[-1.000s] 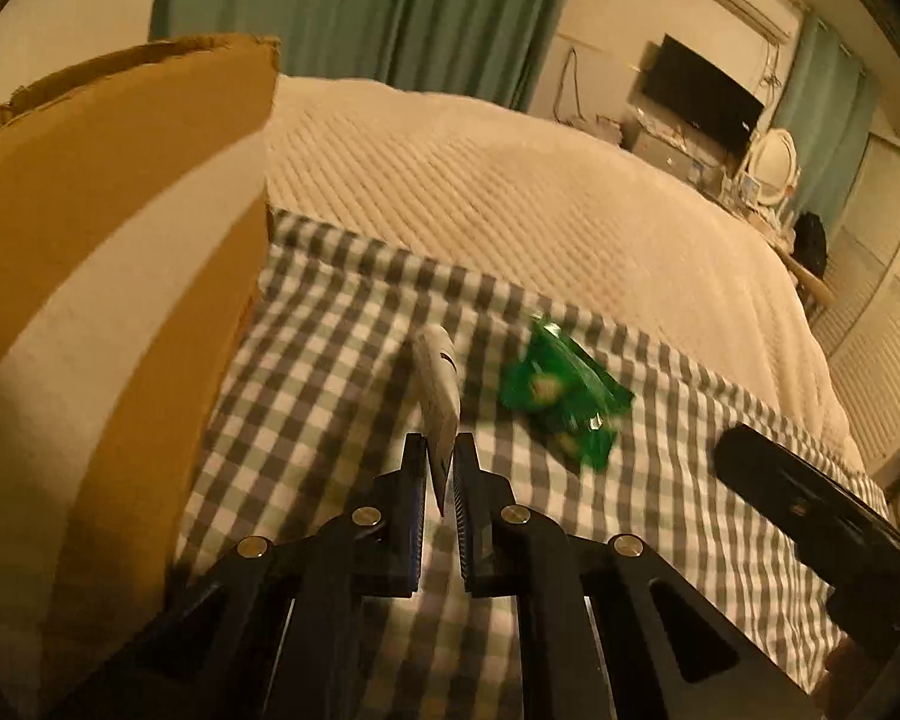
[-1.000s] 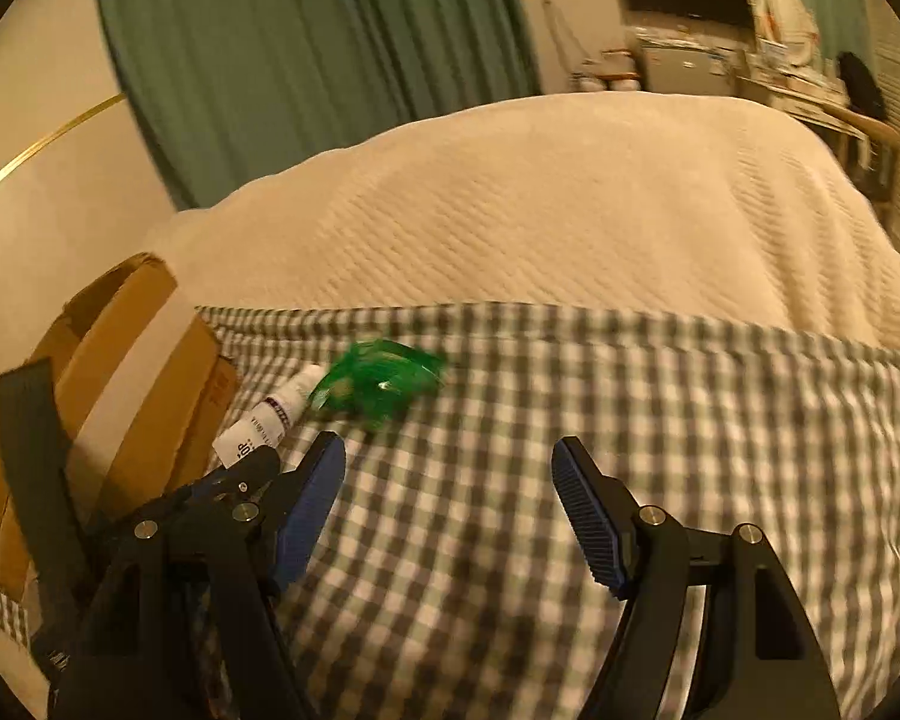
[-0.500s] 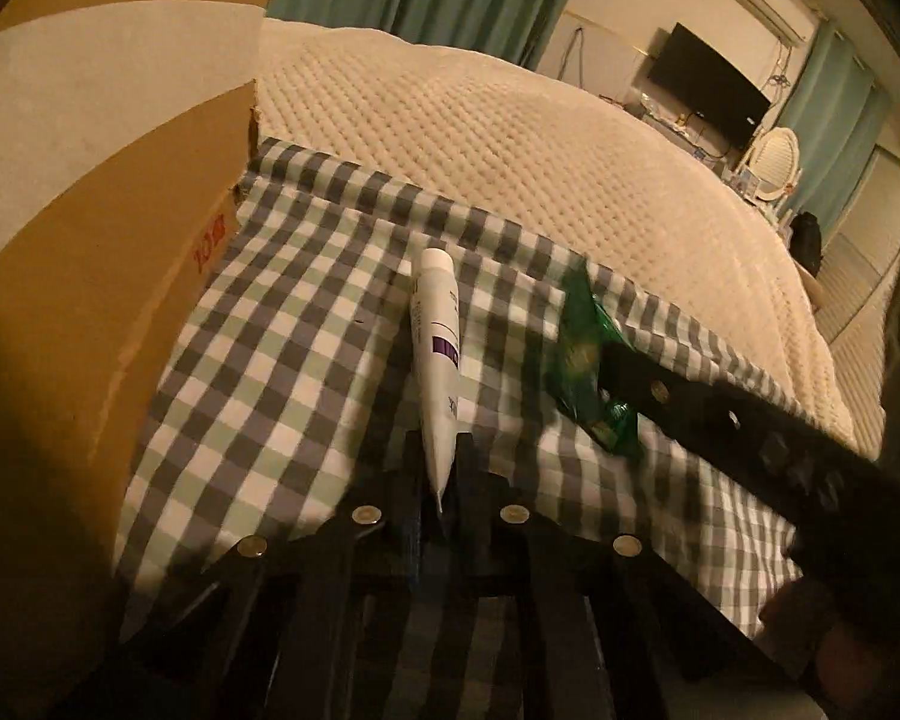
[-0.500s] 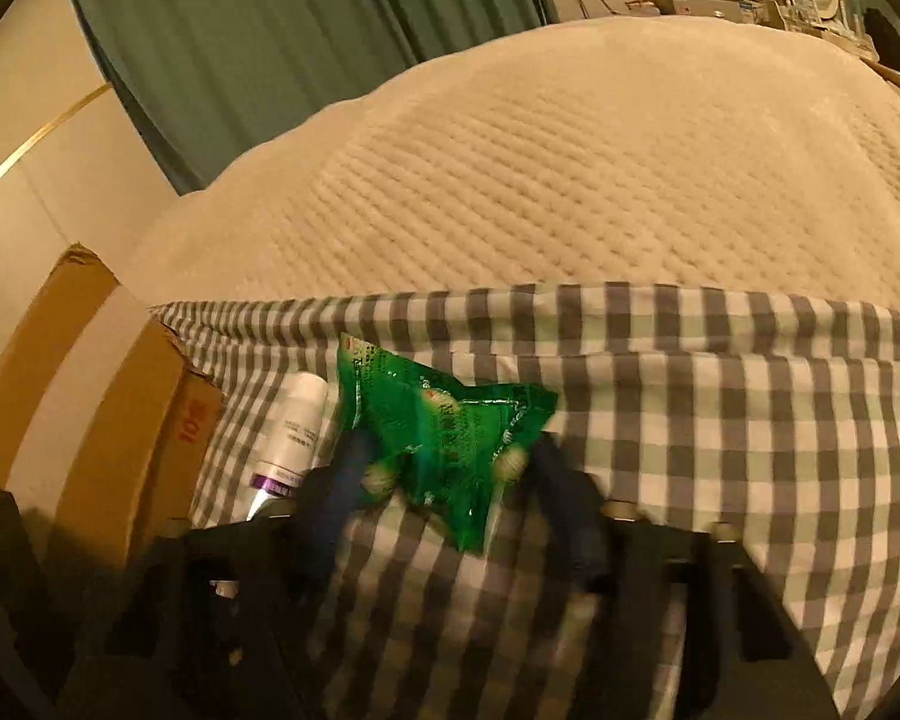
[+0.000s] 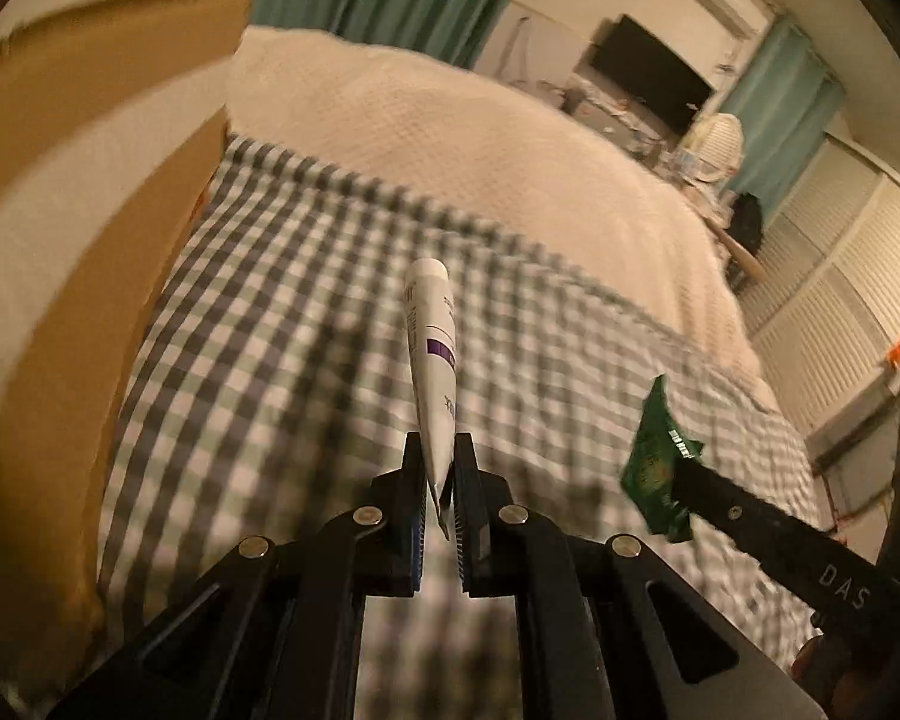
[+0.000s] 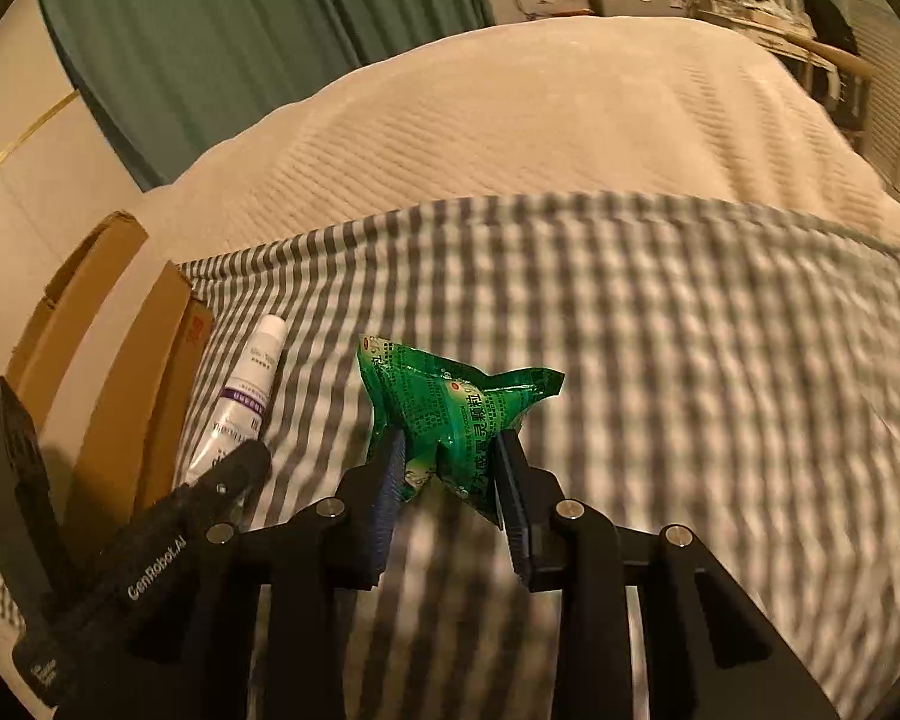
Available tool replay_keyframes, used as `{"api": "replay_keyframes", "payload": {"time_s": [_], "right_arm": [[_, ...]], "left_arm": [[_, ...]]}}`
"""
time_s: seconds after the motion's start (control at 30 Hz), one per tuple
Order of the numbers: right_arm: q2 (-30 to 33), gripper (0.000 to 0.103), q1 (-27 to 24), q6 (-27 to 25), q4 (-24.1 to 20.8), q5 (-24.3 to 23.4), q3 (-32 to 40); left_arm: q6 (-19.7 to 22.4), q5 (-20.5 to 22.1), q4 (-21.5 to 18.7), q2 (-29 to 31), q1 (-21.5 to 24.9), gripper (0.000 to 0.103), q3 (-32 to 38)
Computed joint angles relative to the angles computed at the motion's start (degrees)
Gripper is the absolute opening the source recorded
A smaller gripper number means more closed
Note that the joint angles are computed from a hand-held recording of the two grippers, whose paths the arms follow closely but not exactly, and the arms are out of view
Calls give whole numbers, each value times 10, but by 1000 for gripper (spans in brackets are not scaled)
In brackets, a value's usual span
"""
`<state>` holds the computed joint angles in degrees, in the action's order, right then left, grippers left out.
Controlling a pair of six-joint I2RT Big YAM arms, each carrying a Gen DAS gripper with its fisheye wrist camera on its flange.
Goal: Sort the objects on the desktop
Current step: 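Carry the tube and green packet into the cardboard box and open both tools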
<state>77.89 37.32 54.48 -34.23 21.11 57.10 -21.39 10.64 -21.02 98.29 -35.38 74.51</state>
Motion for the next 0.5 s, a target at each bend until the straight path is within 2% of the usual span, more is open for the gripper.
{"api": "replay_keyframes", "payload": {"time_s": [0.1, 0.23, 0.3, 0.4, 0.5], "right_arm": [[-30, 30, 26, 20, -41, 23, 10], [-54, 30, 79, 9, -110, 85, 68], [-45, 30, 100, -6, -130, 103, 111], [-12, 30, 123, -40, -139, 114, 180], [46, 30, 139, -87, -122, 97, 264]], "left_arm": [[-3, 16, 22, -49, -5, 7, -28], [-19, 17, 47, -111, 4, 7, -52], [-24, 13, 60, -145, 23, 7, -63], [-46, -4, 83, -183, 62, 7, -76], [-53, -25, 87, -204, 114, 7, -81]]}}
